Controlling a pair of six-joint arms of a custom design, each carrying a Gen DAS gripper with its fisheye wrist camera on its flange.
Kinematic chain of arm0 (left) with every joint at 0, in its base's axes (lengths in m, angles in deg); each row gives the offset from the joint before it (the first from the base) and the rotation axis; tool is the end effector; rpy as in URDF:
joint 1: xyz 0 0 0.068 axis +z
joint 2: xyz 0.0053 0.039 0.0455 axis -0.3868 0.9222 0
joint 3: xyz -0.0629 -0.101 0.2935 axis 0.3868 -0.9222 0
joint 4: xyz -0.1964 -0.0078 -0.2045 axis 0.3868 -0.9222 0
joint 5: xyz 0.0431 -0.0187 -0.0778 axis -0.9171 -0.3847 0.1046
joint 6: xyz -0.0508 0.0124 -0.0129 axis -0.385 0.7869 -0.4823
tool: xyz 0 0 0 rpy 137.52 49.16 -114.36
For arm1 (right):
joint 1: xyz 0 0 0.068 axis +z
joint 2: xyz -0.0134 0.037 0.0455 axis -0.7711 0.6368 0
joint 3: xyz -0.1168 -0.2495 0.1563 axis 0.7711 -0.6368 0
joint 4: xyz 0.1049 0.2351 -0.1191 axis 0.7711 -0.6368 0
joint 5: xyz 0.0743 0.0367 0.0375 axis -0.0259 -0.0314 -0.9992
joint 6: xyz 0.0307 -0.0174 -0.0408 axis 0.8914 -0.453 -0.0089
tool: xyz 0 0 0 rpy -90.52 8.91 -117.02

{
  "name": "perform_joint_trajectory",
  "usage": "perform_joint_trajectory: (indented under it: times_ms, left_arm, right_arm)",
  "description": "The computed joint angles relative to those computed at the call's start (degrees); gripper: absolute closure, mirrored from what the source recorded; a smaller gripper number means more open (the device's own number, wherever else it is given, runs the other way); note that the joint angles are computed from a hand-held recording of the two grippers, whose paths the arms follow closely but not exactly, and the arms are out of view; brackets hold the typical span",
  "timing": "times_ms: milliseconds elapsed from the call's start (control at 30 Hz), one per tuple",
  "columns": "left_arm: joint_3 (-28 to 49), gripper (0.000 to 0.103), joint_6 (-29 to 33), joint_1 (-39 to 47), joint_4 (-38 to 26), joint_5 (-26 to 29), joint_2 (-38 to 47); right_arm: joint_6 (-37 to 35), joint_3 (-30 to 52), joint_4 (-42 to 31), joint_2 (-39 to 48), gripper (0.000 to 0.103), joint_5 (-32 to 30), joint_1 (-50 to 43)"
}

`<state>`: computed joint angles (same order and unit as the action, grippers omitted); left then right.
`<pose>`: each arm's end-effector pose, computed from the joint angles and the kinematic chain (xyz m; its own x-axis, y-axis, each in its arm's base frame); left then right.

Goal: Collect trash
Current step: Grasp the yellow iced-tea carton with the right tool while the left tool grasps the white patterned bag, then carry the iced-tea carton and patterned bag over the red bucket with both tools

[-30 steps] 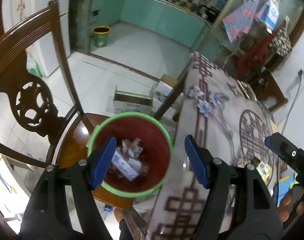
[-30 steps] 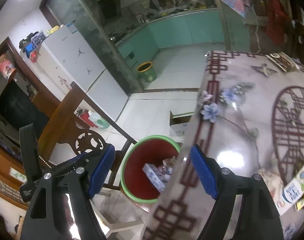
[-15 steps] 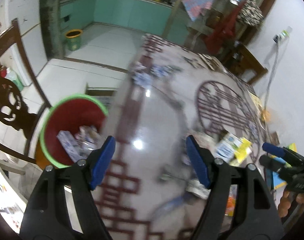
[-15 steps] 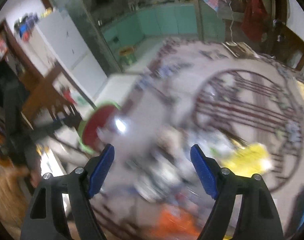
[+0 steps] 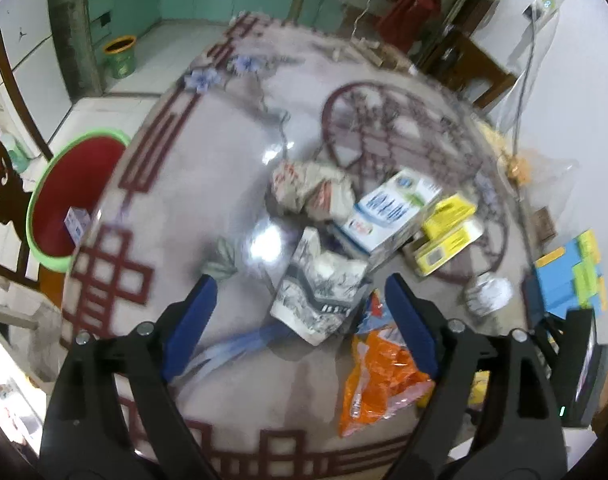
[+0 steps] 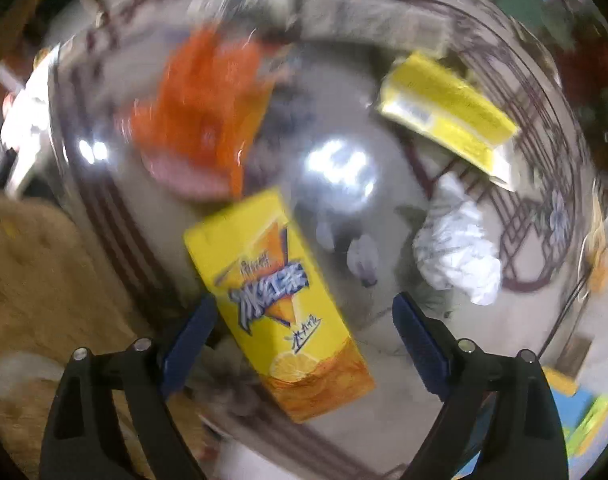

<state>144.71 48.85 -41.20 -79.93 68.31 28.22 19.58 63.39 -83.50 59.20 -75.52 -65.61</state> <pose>0.3722 -0.1290 0.2504 -0.8924 -0.0209 -0.4508 0.1086 0.9597 -0.2593 0.2793 -0.0769 0.2136 -0.7170 -0.6955 -0.0468 -0.6845 0.7152 -0.1412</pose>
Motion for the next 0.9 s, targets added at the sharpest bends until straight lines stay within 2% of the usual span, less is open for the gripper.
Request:
perform_joint_trajectory:
  times_ms: [67, 167, 300, 400, 467, 500, 567, 633, 733, 900]
  left_arm:
    - [0.1, 0.02, -0.7, -0.8, 0.0, -1.2, 1.7]
    - [0.9, 0.02, -1.2, -1.5, 0.4, -1.7, 4.6]
    - [2.1, 0.02, -1.9, -2.1, 1.6, -1.9, 7.9]
    - [2.8, 0.021, -3.2, -2.5, 1.7, -2.5, 9.7]
    - [3.1, 0.036, -5.1, -2.6, 2.4, -2.5, 11.1]
    - [3.7, 0.05, -5.5, -2.5, 1.8, -2.1, 12.1]
    - [4.0, 0.051, -6.1, -2.4, 1.7, -1.5, 12.8]
    - [5.3, 0.052, -5.5, -2.3, 0.4, -0.8, 13.5]
    - [4.4, 0.052, -6.2, -2.0, 2.0, -1.4, 11.6]
    - [3.3, 0.052, -7.0, -1.5, 2.9, -2.5, 7.9]
  right_arm:
    - [-2.2, -3.6, 4.2, -0.3, 0.037, 1.3, 0.1]
    - [-0.1, -2.5, 4.2, 1.6, 0.04, -1.4, -0.8]
    - [9.1, 5.8, -1.1, 5.5, 0.041, -10.2, -2.4]
    - [18.7, 12.3, -1.9, 7.7, 0.041, -18.5, -4.0]
    - [24.8, 15.8, -1.1, 8.9, 0.041, -23.4, -5.2]
    - [27.8, 17.5, -0.4, 9.6, 0.041, -25.0, -5.4]
    - [35.6, 21.9, 0.2, 11.7, 0.041, -28.0, -4.7]
    - [40.2, 25.5, -0.6, 14.0, 0.041, -31.1, -4.8]
    - [41.7, 31.7, -2.8, 17.4, 0.04, -31.4, -3.9]
    - [45.0, 32.6, -1.5, 16.5, 0.04, -31.2, -1.9]
